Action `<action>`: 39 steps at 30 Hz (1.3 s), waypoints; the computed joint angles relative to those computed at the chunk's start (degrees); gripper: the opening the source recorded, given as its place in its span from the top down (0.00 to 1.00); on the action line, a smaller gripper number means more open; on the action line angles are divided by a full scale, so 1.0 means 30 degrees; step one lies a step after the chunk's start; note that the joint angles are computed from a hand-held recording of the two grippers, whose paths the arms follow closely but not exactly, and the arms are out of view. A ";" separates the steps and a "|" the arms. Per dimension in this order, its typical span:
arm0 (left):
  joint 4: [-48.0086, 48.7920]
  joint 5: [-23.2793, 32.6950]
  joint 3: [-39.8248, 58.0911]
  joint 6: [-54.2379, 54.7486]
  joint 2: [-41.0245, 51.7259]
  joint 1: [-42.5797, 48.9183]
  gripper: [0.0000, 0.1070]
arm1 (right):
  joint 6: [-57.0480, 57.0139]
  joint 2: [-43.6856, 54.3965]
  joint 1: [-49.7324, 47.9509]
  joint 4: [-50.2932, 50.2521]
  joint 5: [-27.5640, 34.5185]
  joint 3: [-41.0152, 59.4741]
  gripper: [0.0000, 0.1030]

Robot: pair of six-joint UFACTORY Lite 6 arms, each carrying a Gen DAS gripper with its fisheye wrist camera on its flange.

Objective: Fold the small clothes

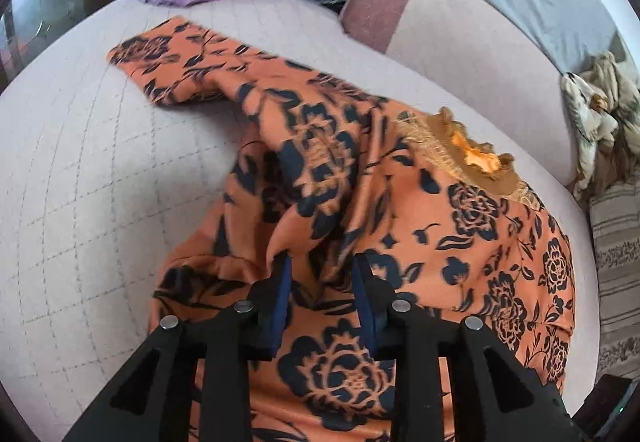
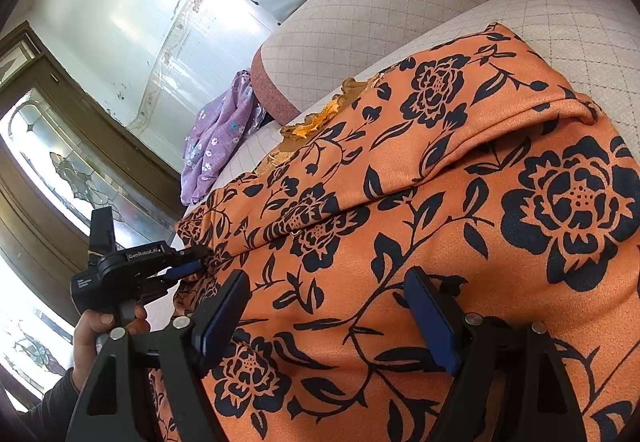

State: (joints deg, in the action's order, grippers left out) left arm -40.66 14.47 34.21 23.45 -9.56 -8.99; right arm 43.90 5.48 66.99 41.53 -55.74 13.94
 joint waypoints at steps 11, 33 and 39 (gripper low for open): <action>-0.9156 0.8210 0.4657 0.9469 0.3664 1.0960 0.32 | 0.0137 0.0167 0.0035 -0.0039 -0.0195 0.0041 0.20; 0.0473 0.8449 2.8510 -0.2497 2.2755 1.0874 0.91 | 0.0110 0.0654 -0.0070 -0.0148 -0.0158 0.0373 0.20; 0.2424 0.5820 2.5509 -0.3024 1.8883 1.0391 0.97 | 0.0212 0.0728 -0.0180 -0.0335 -0.0223 0.0370 0.20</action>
